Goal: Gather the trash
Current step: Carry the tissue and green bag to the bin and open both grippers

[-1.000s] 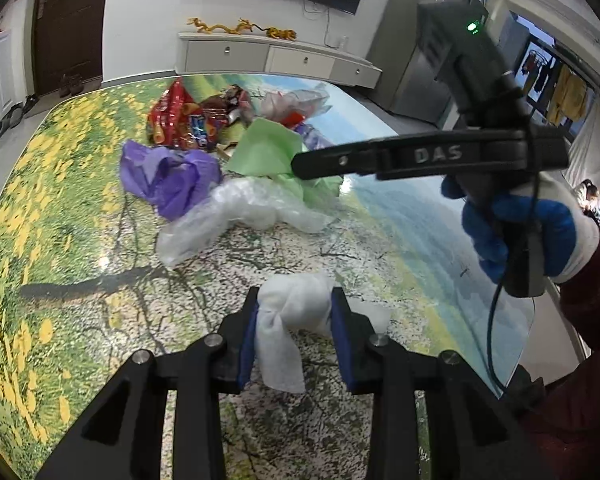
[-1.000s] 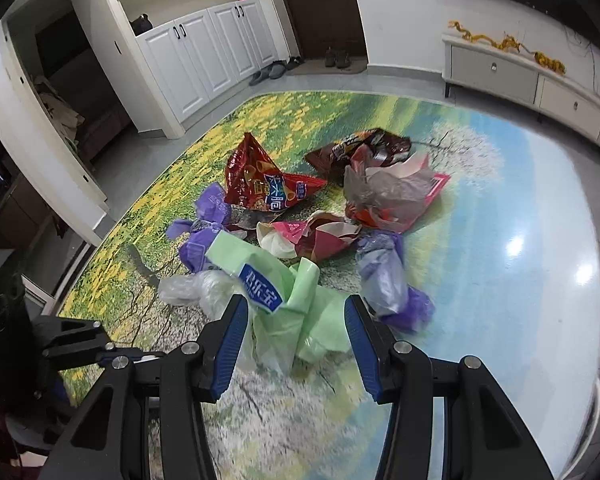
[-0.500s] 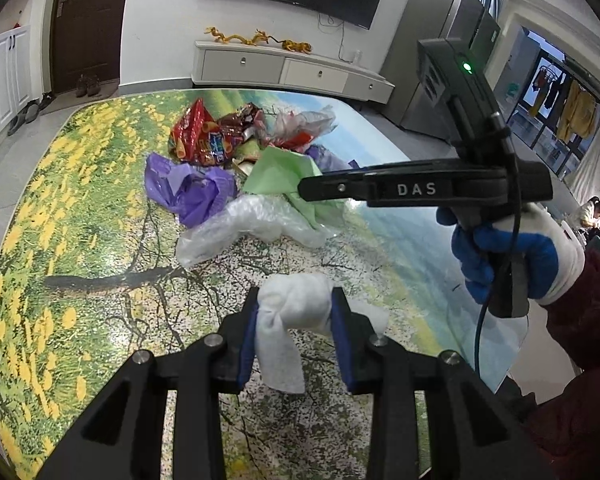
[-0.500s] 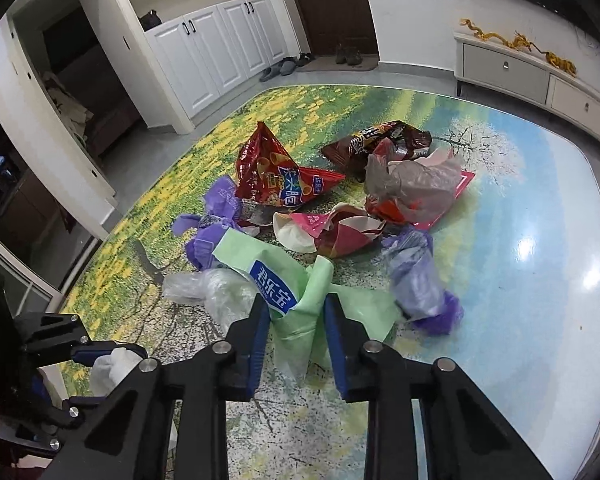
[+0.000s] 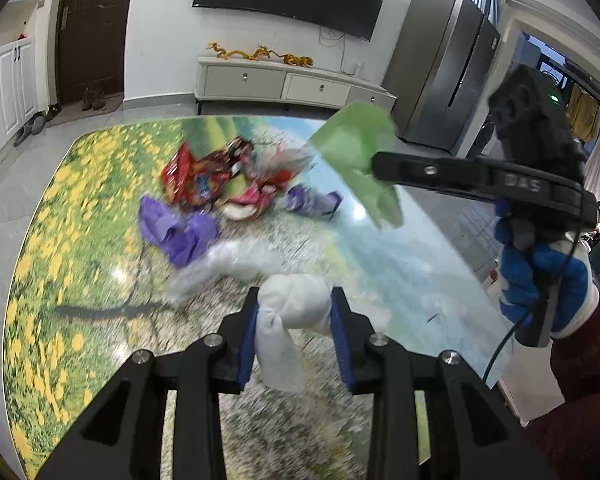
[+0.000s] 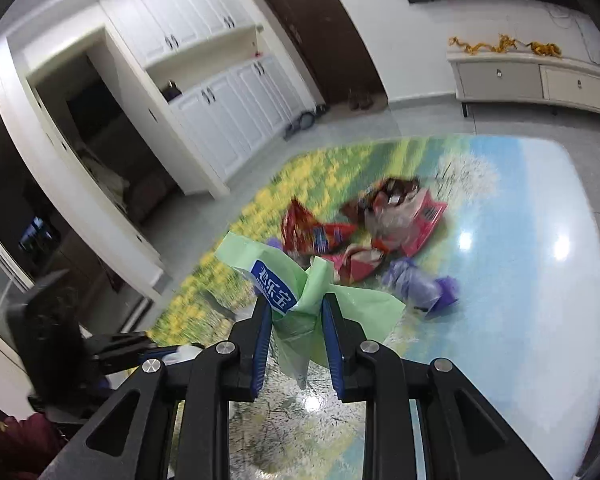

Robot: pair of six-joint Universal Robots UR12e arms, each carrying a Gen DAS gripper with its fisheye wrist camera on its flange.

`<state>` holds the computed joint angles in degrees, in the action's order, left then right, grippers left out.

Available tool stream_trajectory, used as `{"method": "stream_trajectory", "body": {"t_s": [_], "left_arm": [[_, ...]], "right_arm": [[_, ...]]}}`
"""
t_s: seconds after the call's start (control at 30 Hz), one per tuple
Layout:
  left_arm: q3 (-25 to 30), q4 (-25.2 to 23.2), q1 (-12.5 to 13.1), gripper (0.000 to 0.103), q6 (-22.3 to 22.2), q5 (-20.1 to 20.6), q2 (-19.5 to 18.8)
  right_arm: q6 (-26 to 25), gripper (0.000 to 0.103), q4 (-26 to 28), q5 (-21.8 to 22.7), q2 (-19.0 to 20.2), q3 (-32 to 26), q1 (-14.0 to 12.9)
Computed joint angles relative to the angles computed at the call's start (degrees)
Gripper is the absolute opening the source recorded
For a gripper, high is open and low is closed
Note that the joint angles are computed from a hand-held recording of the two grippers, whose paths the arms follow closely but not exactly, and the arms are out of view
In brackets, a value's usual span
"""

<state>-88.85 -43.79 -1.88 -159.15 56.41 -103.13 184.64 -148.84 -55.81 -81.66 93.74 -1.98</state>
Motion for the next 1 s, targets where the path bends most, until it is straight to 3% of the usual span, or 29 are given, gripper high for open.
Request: {"method": "stream_trajectory", "body": {"t_s": [0.17, 0.4, 0.63, 0.8, 1.0], "left_arm": [[3.2, -1.0, -2.4, 0.031, 0.5, 0.1, -1.6], [10.3, -4.9, -7.8, 0.031, 2.7, -0.2, -5.8], [20.7, -12.4, -14.6, 0.031, 4.5, 0.5, -12.5], [28.6, -17.4, -19.5, 0.032, 4.6, 3.2, -17.9], [35.7, -21.1, -23.1, 0.034, 2.3, 6.1, -23.4]], "right_arm": [[3.3, 0.024, -5.7, -0.8, -3.5, 3.2, -3.2], [8.1, 0.024, -9.9, -7.4, -9.2, 9.7, -9.5], [11.2, 0.024, -6.6, -16.7, -12.8, 14.5, -15.4], [13.9, 0.024, -4.8, -18.1, -13.6, 17.1, -19.2], [16.2, 0.026, -3.2, -18.0, -12.9, 18.7, -22.6]]}}
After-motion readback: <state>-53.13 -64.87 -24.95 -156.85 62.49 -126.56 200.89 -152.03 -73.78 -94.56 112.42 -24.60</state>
